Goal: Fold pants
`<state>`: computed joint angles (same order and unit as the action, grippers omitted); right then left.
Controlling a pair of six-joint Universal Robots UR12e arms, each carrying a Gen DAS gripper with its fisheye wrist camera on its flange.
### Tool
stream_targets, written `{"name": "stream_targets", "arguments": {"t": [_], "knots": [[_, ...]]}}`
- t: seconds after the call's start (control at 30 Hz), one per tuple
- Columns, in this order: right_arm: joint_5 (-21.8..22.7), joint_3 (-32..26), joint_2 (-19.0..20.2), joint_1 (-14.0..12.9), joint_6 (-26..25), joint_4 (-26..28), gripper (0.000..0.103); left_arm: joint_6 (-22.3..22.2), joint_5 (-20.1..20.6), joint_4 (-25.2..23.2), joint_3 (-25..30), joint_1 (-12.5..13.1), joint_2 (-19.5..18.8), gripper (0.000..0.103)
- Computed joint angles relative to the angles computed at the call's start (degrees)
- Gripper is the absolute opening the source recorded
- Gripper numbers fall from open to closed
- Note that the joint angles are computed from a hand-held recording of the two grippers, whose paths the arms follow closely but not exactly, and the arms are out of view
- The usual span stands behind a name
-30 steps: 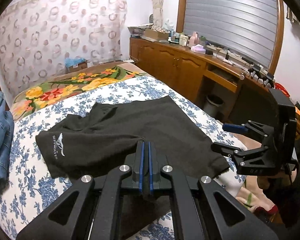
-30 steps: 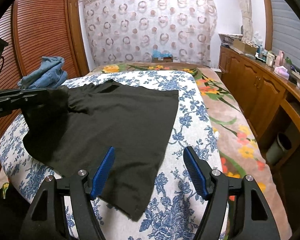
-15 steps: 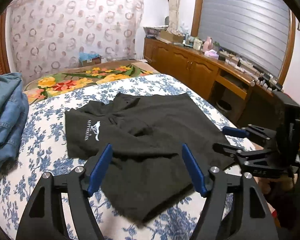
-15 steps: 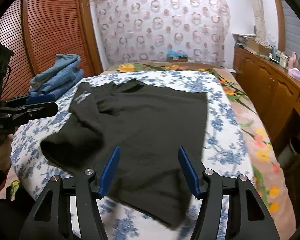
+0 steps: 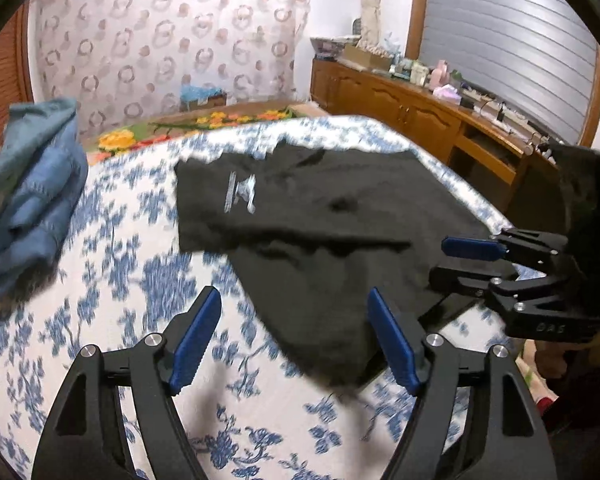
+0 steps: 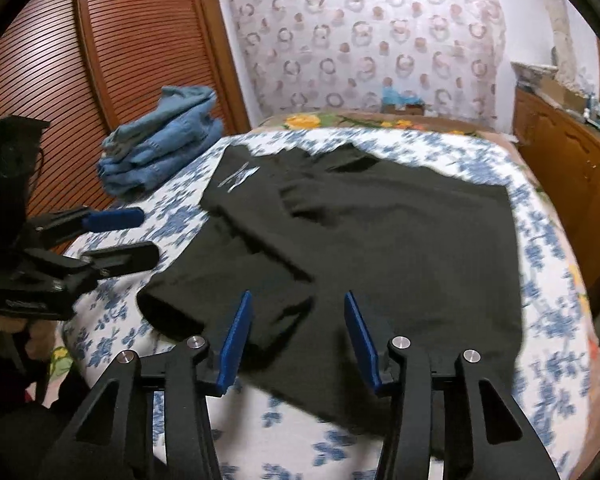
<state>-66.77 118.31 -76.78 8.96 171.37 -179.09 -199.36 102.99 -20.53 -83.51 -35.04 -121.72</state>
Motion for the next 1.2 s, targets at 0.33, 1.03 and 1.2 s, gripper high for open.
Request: {"name": "stream_targets", "arguments": {"t": [0.33, 1.03, 1.2], "knots": [[2.03, -2.26, 1.9, 0.69, -0.82, 4.22, 0.03, -1.01, -1.9, -2.39, -0.43, 0.28, -0.68, 0.077], [2.97, 2.44, -2.14, -3.48, 1.69, -8.75, 0.009, 3.06, -2.12, -2.24, 4.79, -0.25, -2.46, 0.077], [1.08, 4.99, -4.29, -3.78, 2.17, -10.48, 0.009, 3.45, -3.04, -3.36, 6.19, -0.48, -3.4, 0.077]]}}
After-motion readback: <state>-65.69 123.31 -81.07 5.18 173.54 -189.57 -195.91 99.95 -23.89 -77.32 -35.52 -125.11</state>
